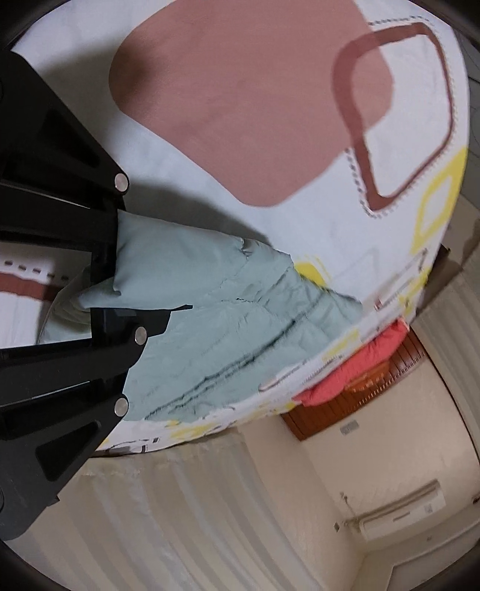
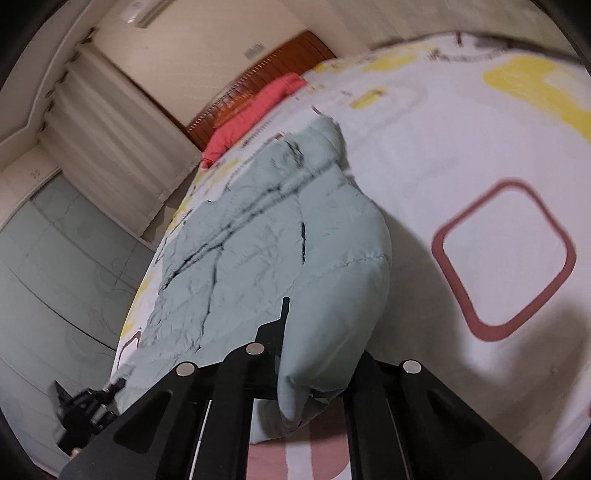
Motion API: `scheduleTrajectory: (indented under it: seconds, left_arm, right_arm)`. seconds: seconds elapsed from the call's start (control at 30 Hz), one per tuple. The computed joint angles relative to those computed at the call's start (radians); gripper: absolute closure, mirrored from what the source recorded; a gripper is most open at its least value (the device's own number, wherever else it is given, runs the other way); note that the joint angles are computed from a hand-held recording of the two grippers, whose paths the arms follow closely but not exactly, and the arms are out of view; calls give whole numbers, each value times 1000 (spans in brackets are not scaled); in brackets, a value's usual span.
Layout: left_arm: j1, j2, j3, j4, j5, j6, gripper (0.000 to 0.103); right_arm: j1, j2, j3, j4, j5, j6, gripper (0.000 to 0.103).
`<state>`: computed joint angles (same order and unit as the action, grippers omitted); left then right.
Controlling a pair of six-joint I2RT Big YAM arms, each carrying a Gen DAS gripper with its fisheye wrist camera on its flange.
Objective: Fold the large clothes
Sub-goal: 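Grasp the jacket hem with both grippers and lift it toward the collar, then carry the held hem over the jacket body with both grippers, then open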
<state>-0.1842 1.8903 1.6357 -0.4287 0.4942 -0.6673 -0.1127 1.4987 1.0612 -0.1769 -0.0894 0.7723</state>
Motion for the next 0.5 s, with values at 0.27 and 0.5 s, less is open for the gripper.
scheduleTrajectory:
  seconds: [0.27, 0.5]
  left_arm:
    - [16, -113, -78, 99, 8, 52, 100]
    - [25, -142, -38, 116, 33, 46, 100]
  right_arm:
    - [27, -120, -31, 4, 56, -73, 98]
    - [23, -157, -4, 18, 31, -83, 98]
